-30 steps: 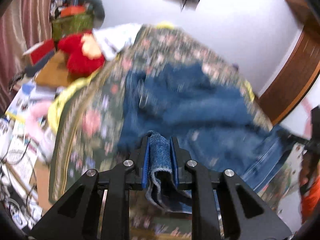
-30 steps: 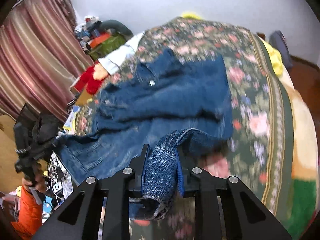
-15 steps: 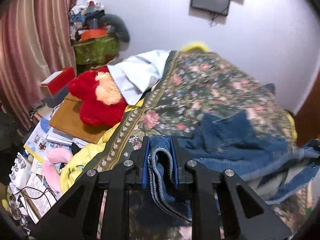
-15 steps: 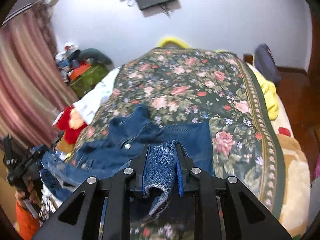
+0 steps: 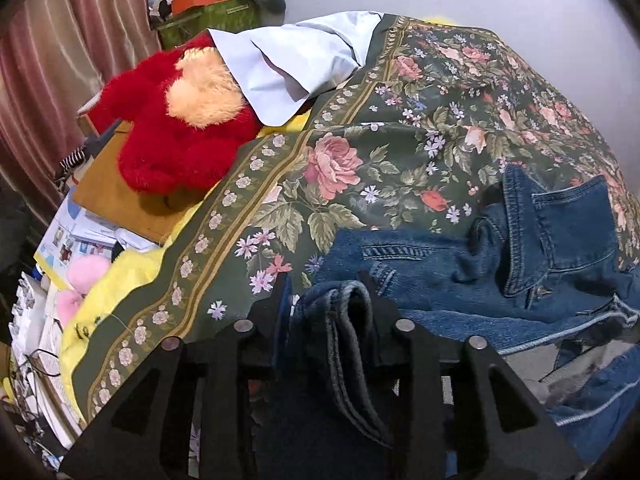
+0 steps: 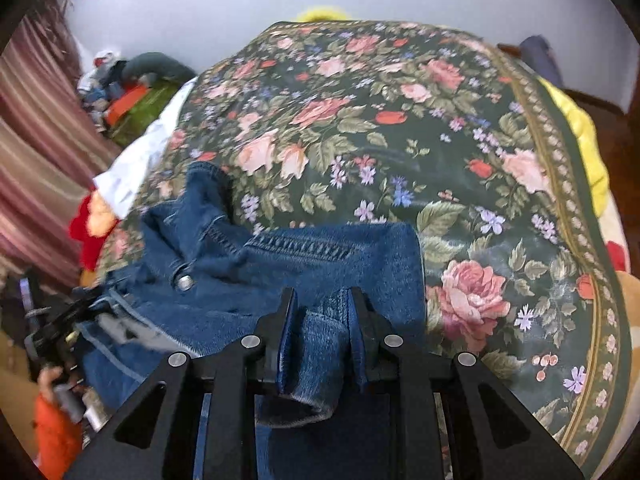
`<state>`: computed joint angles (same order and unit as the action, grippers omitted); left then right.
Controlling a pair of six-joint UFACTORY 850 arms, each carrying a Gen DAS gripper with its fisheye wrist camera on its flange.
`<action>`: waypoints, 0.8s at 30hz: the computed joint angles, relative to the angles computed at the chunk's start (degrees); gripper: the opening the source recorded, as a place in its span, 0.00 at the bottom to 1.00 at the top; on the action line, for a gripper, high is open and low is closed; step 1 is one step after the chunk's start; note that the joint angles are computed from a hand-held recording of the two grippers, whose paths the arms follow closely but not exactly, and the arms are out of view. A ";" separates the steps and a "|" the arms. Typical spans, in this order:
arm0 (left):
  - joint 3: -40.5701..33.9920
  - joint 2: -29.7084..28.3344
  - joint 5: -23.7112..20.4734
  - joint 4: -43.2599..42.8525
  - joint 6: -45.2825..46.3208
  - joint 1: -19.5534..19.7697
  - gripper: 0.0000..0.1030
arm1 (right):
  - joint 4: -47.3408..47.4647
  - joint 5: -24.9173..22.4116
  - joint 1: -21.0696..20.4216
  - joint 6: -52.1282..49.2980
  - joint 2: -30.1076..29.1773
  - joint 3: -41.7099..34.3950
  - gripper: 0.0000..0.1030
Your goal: Fold large clothes
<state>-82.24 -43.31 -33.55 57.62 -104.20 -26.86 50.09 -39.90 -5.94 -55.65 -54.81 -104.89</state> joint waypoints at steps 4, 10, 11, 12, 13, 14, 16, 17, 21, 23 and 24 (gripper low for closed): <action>-1.64 -0.40 -4.19 -1.14 6.51 -1.01 0.41 | -5.27 9.14 -0.89 3.83 5.36 5.23 0.20; 1.21 5.63 -7.78 3.07 4.73 -3.53 0.59 | -4.96 7.07 -4.58 -2.22 11.39 10.14 0.20; 1.94 6.81 -7.30 3.26 4.62 -3.85 0.63 | -4.53 7.22 -4.82 -3.91 12.74 11.78 0.20; 2.73 8.13 -7.00 3.37 4.76 -4.33 0.63 | -4.25 7.27 -4.95 -5.21 13.79 13.06 0.20; 3.13 8.89 -6.99 3.63 4.78 -4.86 0.64 | -4.05 7.37 -4.99 -7.01 15.51 15.24 0.20; 3.72 9.72 -6.97 4.13 4.54 -5.46 0.66 | -3.92 7.50 -4.95 -8.11 16.90 16.98 0.20; 5.19 11.38 -6.92 5.28 3.93 -7.03 0.75 | -0.71 7.63 -4.93 -13.21 20.01 21.31 0.20; 5.77 11.91 -6.71 5.78 3.74 -7.73 0.79 | 1.97 7.27 -4.95 -16.83 21.69 23.71 0.20; 7.44 12.86 -3.83 6.78 4.68 -10.90 0.86 | 5.06 5.74 -3.82 -22.75 25.09 28.91 0.20; 7.01 11.94 -2.35 5.39 6.81 -12.31 0.87 | 4.31 5.92 -2.83 -23.44 25.75 30.25 0.20; 6.56 11.22 -1.86 4.75 7.66 -12.94 0.87 | 3.68 6.78 -2.02 -23.73 26.18 31.31 0.20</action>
